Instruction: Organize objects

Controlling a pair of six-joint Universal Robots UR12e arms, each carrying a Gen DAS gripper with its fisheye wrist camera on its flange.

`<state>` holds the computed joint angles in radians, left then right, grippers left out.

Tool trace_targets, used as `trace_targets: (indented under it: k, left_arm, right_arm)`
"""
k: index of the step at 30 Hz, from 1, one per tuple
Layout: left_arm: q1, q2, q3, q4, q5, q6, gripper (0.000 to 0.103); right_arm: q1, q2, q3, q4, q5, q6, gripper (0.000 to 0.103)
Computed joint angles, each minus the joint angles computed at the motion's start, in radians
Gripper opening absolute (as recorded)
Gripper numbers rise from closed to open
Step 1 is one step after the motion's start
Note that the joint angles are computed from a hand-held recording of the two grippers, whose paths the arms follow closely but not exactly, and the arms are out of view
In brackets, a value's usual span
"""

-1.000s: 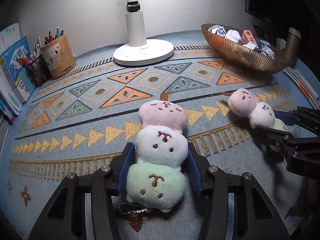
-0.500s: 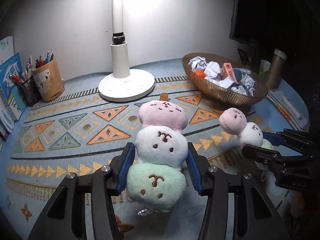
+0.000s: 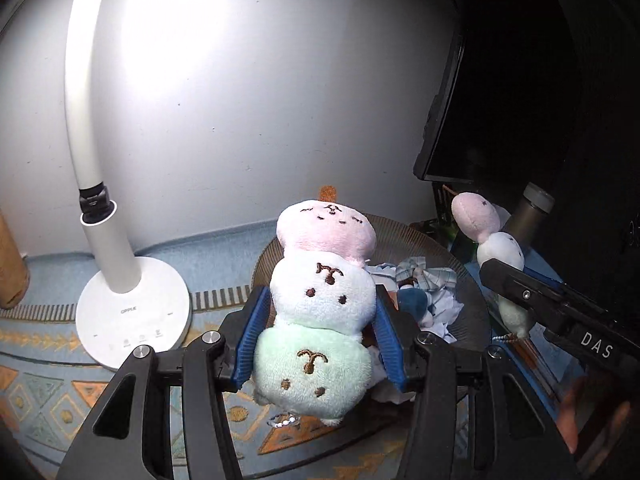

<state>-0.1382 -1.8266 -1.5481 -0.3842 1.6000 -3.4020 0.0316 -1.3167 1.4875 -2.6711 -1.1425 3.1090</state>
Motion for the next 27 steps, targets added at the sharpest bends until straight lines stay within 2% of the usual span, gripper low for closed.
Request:
trace_targets:
  k: [3, 7, 10, 11, 12, 14, 21, 24, 27]
  left_arm:
    - [-0.008, -0.046, 0.051, -0.015, 0.014, 0.004, 0.049]
    - [-0.002, -0.081, 0.087, -0.022, -0.022, -0.02, 0.051]
    - [0.009, -0.092, 0.095, -0.023, -0.064, -0.048, 0.061]
    - [0.012, -0.092, 0.095, -0.036, -0.067, -0.062, 0.074]
    - [0.015, -0.088, 0.085, -0.036, -0.073, -0.074, 0.078]
    - [0.022, -0.072, 0.06, -0.034, -0.09, -0.082, 0.08]
    - [0.014, 0.035, -0.063, 0.005, 0.016, -0.074, 0.08]
    - [0.008, 0.104, -0.129, 0.019, 0.092, -0.063, 0.08]
    - [-0.001, 0.175, -0.199, 0.039, 0.194, -0.077, 0.092]
  right_arm:
    - [0.006, 0.045, -0.061, 0.054, -0.023, 0.011, 0.047]
    - [0.017, 0.093, -0.118, 0.081, -0.042, 0.031, 0.047]
    - [0.032, 0.127, -0.162, 0.108, -0.079, 0.012, 0.053]
    - [0.036, 0.135, -0.172, 0.114, -0.1, 0.013, 0.055]
    - [0.036, 0.142, -0.179, 0.124, -0.106, 0.011, 0.059]
    - [0.03, 0.147, -0.183, 0.148, -0.1, 0.0, 0.06]
    - [0.04, 0.054, -0.053, 0.096, -0.109, -0.078, 0.06]
    - [0.047, 0.002, 0.0, 0.093, -0.063, -0.088, 0.06]
    - [0.059, -0.044, 0.05, 0.076, 0.0, -0.097, 0.06]
